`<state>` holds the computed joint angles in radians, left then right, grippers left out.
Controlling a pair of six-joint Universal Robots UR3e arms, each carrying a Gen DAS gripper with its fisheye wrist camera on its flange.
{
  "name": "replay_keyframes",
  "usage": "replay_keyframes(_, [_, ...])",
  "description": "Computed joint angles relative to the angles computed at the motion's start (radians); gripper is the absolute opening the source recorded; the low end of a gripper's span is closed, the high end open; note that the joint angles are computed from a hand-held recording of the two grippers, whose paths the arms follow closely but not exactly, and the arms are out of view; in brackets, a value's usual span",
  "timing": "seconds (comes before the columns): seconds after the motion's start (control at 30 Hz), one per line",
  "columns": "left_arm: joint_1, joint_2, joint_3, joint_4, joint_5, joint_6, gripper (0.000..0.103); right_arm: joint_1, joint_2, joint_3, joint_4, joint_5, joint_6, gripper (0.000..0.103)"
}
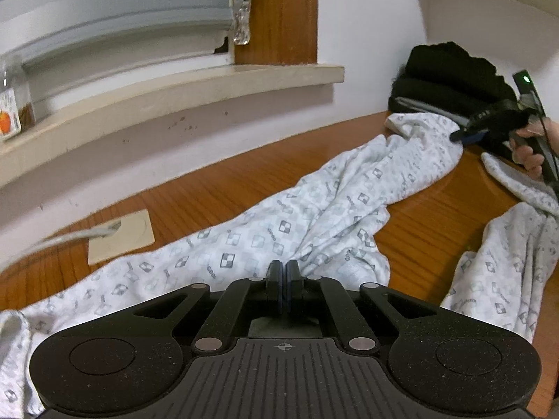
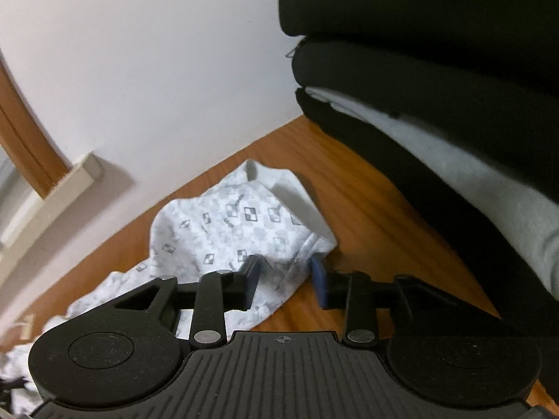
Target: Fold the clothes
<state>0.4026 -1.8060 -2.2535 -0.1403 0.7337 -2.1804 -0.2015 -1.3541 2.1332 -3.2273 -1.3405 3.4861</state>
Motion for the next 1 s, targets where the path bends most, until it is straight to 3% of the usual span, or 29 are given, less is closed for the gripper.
replay_keyframes(0.1, [0.018,0.042,-0.014,-0.018,-0.039,-0.004,0.002,-0.001,0.002,-0.008,-0.016,-0.014,-0.020,0.006])
replay_keyframes(0.23, [0.063,0.173,-0.010,-0.153,-0.126,0.027,0.002,-0.068,-0.190,0.038,0.037,0.027,-0.062,0.006])
replay_keyframes(0.37, [0.074,0.291,0.010,-0.296,-0.189,0.072,0.002,-0.178,-0.445,0.055,0.201,0.103,-0.115,0.006])
replay_keyframes(0.47, [0.068,0.336,0.005,-0.304,-0.213,0.068,0.002,-0.207,-0.520,0.011,0.308,0.103,-0.153,0.006])
replay_keyframes(0.57, [0.040,0.303,0.018,-0.194,-0.190,-0.010,0.002,-0.163,-0.438,-0.083,0.335,0.055,-0.154,0.006])
replay_keyframes(0.73, [-0.019,0.141,0.172,0.022,-0.072,-0.200,0.002,0.017,-0.096,-0.378,0.233,-0.077,-0.074,0.006])
replay_keyframes(0.87, [-0.018,0.107,0.332,0.000,-0.068,-0.288,0.001,0.112,0.096,-0.645,0.176,-0.171,-0.012,0.006])
replay_keyframes(1.0, [-0.002,0.162,0.367,-0.060,-0.136,-0.293,0.001,0.124,0.088,-0.683,0.123,-0.223,-0.022,0.006])
